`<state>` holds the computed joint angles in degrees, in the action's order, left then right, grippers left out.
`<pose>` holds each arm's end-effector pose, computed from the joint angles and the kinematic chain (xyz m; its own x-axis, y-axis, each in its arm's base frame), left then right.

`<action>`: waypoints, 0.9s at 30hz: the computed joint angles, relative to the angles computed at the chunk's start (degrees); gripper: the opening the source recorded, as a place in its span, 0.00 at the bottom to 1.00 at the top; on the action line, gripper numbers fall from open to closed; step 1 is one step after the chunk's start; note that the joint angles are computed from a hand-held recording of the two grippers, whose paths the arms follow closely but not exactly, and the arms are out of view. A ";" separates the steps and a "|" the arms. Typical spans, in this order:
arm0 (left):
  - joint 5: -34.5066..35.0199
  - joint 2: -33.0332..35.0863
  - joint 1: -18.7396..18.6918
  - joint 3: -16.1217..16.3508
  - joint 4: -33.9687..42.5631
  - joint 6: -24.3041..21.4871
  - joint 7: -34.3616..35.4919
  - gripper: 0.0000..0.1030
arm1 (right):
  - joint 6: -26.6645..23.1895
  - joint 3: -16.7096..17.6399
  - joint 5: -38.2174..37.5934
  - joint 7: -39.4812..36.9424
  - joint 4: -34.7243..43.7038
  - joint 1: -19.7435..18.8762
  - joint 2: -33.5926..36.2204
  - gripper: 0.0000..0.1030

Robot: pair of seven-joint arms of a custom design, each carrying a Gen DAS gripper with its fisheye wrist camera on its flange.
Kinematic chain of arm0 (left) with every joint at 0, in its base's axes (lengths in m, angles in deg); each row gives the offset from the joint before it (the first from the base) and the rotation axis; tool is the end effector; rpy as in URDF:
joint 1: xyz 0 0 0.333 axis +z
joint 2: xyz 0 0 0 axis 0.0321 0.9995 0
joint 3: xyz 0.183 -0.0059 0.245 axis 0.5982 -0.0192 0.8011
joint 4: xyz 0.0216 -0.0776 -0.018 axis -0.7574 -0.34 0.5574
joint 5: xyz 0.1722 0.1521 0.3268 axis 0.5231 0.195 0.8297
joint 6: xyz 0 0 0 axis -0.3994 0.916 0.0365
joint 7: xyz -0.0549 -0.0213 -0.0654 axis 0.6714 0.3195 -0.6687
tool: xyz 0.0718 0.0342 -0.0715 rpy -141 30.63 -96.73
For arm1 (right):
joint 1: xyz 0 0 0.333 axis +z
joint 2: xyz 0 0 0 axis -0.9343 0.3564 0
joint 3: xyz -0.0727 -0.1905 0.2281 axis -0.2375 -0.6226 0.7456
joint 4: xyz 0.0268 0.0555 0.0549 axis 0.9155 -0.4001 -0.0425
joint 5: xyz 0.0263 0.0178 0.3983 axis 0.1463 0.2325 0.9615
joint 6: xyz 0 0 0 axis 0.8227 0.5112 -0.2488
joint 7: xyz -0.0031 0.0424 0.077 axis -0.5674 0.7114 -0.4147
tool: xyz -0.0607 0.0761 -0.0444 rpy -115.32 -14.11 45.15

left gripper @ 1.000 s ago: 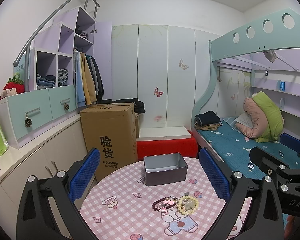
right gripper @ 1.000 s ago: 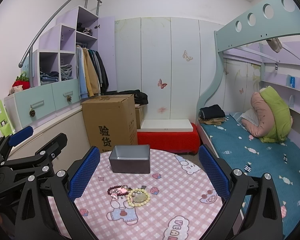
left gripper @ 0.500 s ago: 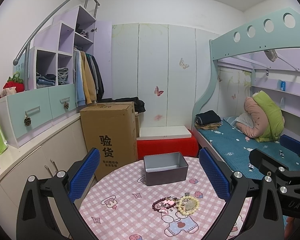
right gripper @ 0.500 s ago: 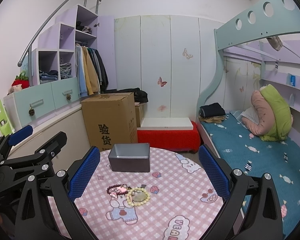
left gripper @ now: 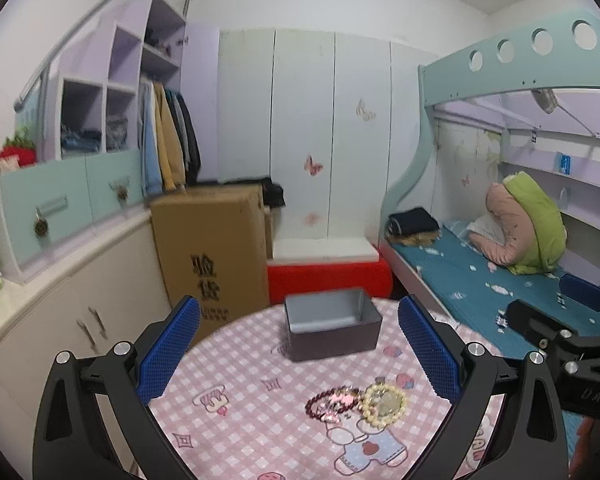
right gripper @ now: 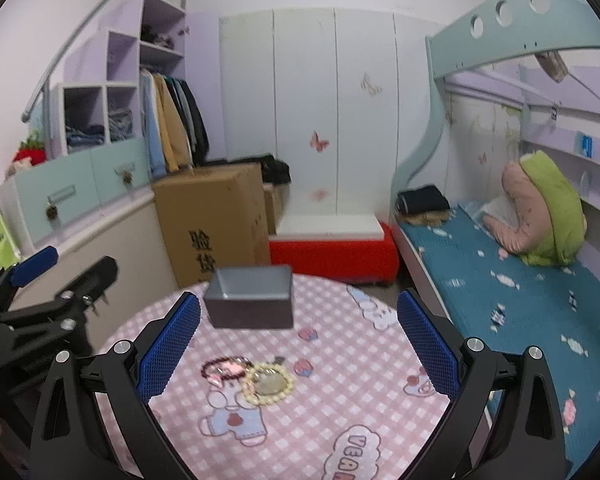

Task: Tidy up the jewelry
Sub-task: 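Grasp the dark red bead bracelet with the left gripper while the right gripper grasps the pale yellow bead bracelet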

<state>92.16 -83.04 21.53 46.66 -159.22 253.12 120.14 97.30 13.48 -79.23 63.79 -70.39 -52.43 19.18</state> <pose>0.3826 -0.0630 0.6411 0.1787 -0.9839 -0.0037 -0.3337 -0.0570 -0.9409 0.4234 0.2560 0.6448 0.3038 -0.9513 -0.0518 -0.4230 -0.0860 -0.9020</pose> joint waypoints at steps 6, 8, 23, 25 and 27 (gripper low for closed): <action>0.73 7.21 -0.11 2.61 1.37 -5.02 0.60 0.93 | -5.38 -1.34 1.99 -2.22 3.32 1.22 6.31 0.93; 0.83 9.51 -1.29 4.09 1.79 -6.78 0.95 0.93 | -6.80 -2.05 3.05 -3.48 4.28 1.78 8.38 0.93; 6.87 26.78 -8.18 10.32 9.81 -17.35 1.42 0.90 | -12.08 -4.03 11.80 -11.44 9.79 3.38 19.54 0.93; 8.70 28.75 -8.25 10.40 11.48 -19.19 0.83 0.85 | -12.73 -3.98 12.57 -12.55 10.66 3.42 20.56 0.93; 7.80 29.41 -9.40 11.84 11.66 -18.62 1.14 0.84 | -13.50 -3.90 12.88 -13.12 11.58 3.40 21.53 0.93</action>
